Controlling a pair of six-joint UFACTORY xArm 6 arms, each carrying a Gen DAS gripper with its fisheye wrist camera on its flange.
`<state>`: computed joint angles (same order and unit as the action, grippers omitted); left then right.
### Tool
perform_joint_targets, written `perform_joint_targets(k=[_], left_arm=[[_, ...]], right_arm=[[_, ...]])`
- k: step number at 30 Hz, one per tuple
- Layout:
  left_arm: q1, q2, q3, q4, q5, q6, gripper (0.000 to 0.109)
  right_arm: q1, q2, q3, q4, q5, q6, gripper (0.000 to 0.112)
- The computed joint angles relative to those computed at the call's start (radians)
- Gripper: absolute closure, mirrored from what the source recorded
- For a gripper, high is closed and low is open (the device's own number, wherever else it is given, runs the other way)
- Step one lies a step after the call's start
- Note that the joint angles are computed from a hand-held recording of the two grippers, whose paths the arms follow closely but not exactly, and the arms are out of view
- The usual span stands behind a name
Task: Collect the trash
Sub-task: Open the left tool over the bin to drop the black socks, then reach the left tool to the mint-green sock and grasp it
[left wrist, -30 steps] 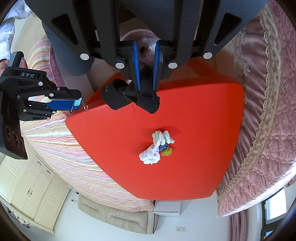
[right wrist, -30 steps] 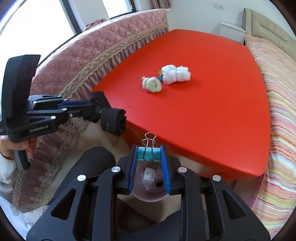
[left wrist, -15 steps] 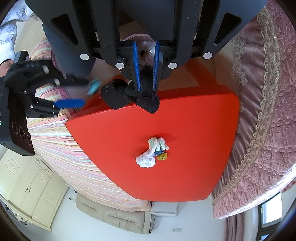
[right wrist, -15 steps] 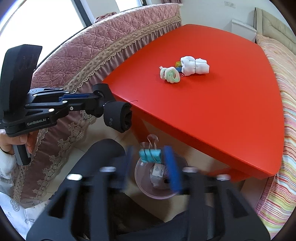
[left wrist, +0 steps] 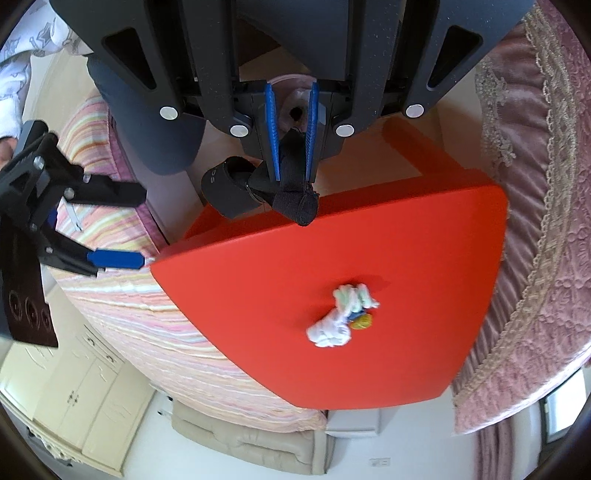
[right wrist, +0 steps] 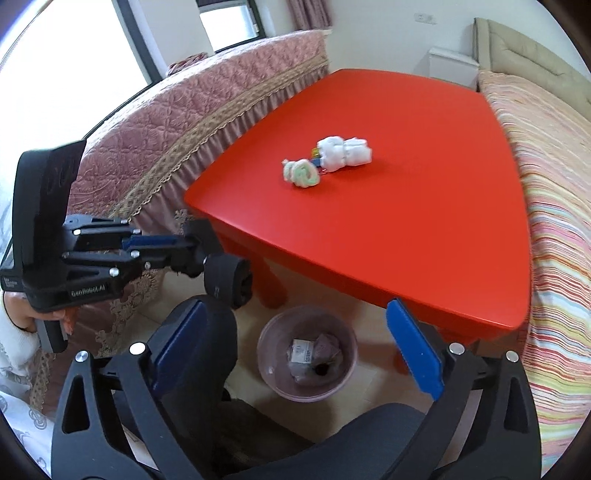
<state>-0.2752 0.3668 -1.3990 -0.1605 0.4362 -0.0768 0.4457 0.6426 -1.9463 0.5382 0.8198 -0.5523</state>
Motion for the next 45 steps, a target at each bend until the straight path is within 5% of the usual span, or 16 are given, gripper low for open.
perform_joint_targets(k=[8,10,12,15,19,37,45], left_arm=[[-0.022,0.021,-0.032,-0.063,0.039,0.086,0.09],[-0.024,0.027,-0.036,-0.059,0.039,0.087,0.075],[-0.025,0.033,-0.033,-0.057,0.023,0.081,0.042],[-0.021,0.036,-0.03,-0.064,0.015,0.069,0.021],[-0.015,0.025,-0.008,-0.019,-0.014,0.007,0.013],[0.006,0.015,-0.014,0.03,-0.022,-0.072,0.013],[0.034,0.067,-0.104,0.038,-0.008,-0.092,0.013]], right_arm=[[-0.017,-0.018,0.027,0.013,-0.009,0.005,0.016],[-0.018,-0.02,0.031,0.019,-0.007,0.001,0.016],[-0.018,-0.02,0.032,0.019,-0.005,0.002,0.016],[-0.017,-0.019,0.031,0.016,-0.004,0.005,0.016],[-0.016,-0.02,0.033,0.016,-0.007,0.008,0.015],[-0.014,0.01,-0.019,0.01,0.013,0.022,0.013],[-0.017,0.113,-0.204,-0.043,0.074,0.066,0.013]])
